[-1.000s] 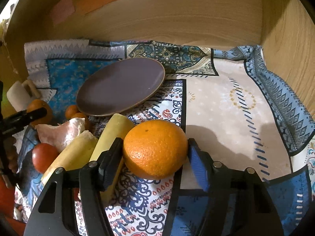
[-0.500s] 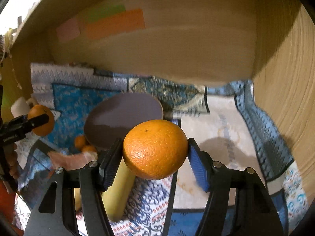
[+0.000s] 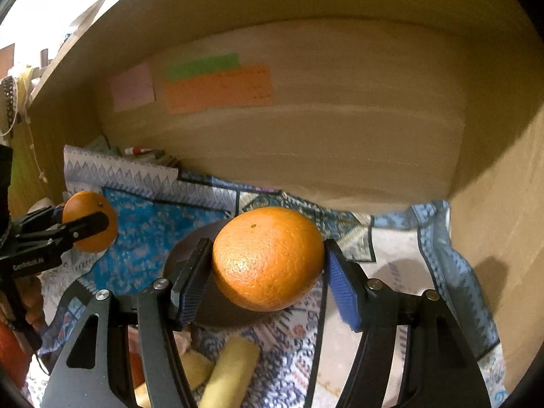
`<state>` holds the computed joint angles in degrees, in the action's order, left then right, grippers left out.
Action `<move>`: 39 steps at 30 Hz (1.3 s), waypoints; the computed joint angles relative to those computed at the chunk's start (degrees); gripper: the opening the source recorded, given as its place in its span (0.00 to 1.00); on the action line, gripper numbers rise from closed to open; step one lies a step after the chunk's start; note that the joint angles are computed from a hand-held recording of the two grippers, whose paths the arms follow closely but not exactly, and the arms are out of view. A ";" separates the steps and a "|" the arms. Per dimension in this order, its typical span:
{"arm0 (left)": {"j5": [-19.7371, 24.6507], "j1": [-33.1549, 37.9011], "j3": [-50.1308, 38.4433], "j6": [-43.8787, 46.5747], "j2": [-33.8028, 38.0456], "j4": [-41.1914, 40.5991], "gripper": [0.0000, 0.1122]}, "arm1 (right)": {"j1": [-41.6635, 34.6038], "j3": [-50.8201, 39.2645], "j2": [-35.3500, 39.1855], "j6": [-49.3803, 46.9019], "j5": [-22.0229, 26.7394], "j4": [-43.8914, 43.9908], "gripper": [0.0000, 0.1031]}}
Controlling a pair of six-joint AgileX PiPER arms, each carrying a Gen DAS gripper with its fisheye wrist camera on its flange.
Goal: Organize fruits
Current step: 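Carry the orange onto the dark plate with the left tool while the right tool places its orange beside it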
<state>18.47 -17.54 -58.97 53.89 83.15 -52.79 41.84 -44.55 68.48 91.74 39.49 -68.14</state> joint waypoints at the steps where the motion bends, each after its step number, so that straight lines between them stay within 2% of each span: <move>1: 0.08 0.06 -0.71 -0.20 0.64 0.16 0.60 | -0.77 -0.51 0.44 -0.42 -0.87 -0.16 0.60; 6: -0.29 -0.52 -5.57 -5.90 4.82 5.69 0.60 | -4.69 -2.76 2.93 -2.54 -5.07 -0.49 0.60; 10: 0.31 -0.48 -8.76 -6.63 8.05 6.48 0.60 | -8.04 -5.00 5.59 -6.48 -8.48 1.45 0.60; 14: -0.40 -1.91 -12.40 -13.56 11.44 13.70 0.60 | -11.11 -7.21 8.91 -10.40 -11.31 3.57 0.60; 20: 1.76 -2.55 -18.16 -19.15 16.90 19.59 0.60 | -15.91 -9.93 13.91 -17.46 -15.76 9.17 0.60; 27: 4.45 -3.83 -24.74 -25.42 23.36 26.94 0.60 | -19.87 -12.62 19.22 -27.75 -18.61 18.46 0.60; 33: 8.84 -4.46 -30.38 -28.02 28.77 29.94 0.60 | -23.58 -14.23 23.26 -42.78 -20.96 33.45 0.60; 39: 10.82 -5.58 -33.20 -28.71 32.11 32.89 0.61 | -25.18 -15.11 25.47 -54.05 -20.91 44.23 0.60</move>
<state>29.29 -23.12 -92.17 25.18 115.26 -19.91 16.66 -59.66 93.95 37.69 18.58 -23.91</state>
